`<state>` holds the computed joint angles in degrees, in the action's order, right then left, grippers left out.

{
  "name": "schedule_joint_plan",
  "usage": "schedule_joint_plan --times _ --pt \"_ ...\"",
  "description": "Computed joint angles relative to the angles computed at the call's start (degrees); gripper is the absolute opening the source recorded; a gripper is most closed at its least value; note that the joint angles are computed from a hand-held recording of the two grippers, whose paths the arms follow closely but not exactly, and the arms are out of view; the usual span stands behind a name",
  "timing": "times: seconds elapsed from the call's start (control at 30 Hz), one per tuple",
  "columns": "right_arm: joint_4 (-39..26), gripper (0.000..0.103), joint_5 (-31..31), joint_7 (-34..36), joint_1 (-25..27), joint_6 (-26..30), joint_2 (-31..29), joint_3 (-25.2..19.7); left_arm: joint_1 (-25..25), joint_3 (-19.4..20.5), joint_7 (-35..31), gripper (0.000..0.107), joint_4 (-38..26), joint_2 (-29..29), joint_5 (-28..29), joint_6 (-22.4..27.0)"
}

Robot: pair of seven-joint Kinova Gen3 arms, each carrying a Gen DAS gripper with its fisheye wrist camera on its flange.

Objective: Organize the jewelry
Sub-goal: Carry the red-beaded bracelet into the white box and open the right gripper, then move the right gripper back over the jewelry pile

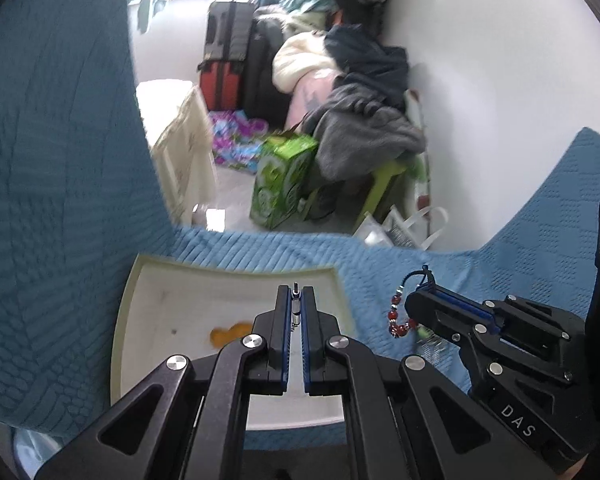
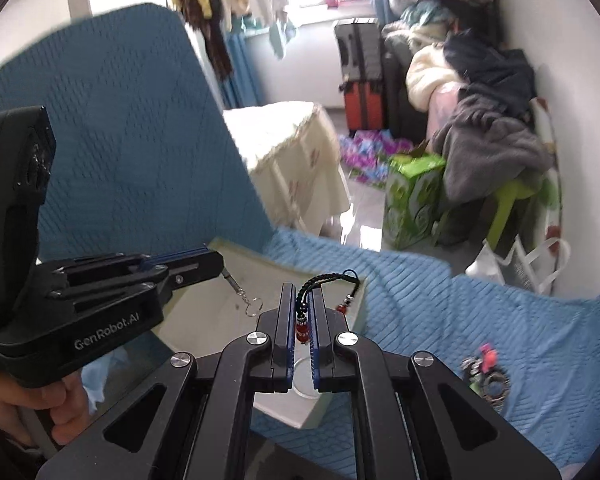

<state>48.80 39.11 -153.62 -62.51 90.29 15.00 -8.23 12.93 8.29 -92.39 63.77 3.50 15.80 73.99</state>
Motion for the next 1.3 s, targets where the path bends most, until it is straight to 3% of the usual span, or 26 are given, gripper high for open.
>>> schedule_joint_plan --times 0.37,0.57,0.63,0.73,0.83,0.87,0.9,0.97,1.3 --pt "8.3 0.005 -9.5 -1.2 5.4 -6.4 1.8 -0.9 -2.9 -1.7 -3.5 0.002 12.5 -0.5 2.8 -4.6" --pt "9.0 0.006 -11.2 -1.4 5.9 -6.6 1.9 -0.8 -2.9 -1.4 -2.5 0.002 13.4 -0.5 1.9 -5.2" --pt "8.4 0.010 -10.9 -1.3 5.7 -5.9 2.0 -0.7 -2.9 -1.5 -2.1 0.003 13.2 -1.0 1.5 -5.1" --pt "8.0 0.031 -10.1 -0.8 5.5 -5.8 1.5 -0.6 -3.1 -1.7 -1.3 0.005 12.3 -1.6 1.7 -5.4" --pt "7.4 0.033 -8.4 -0.1 5.0 -5.3 0.5 -0.7 -2.6 -1.3 1.4 0.007 10.5 -1.8 -0.2 -5.0" --pt "7.0 0.034 -7.7 0.2 4.8 -5.0 0.1 -0.7 -2.6 -1.4 1.7 0.019 10.1 -2.1 -0.3 -5.0" --pt "6.8 0.035 -7.0 0.4 4.6 -4.7 -0.2 -0.8 -2.5 -1.3 2.1 0.042 9.5 -2.1 -0.5 -4.9" --pt "5.9 0.038 -5.2 0.6 4.0 -3.8 -1.1 -0.8 -2.1 -1.1 3.5 0.058 9.1 -3.0 -1.9 -5.8" --pt "1.9 0.041 5.3 2.7 1.3 1.6 -5.0 -2.4 0.9 1.0 8.4 0.058 1.7 -4.3 -5.6 -5.5"
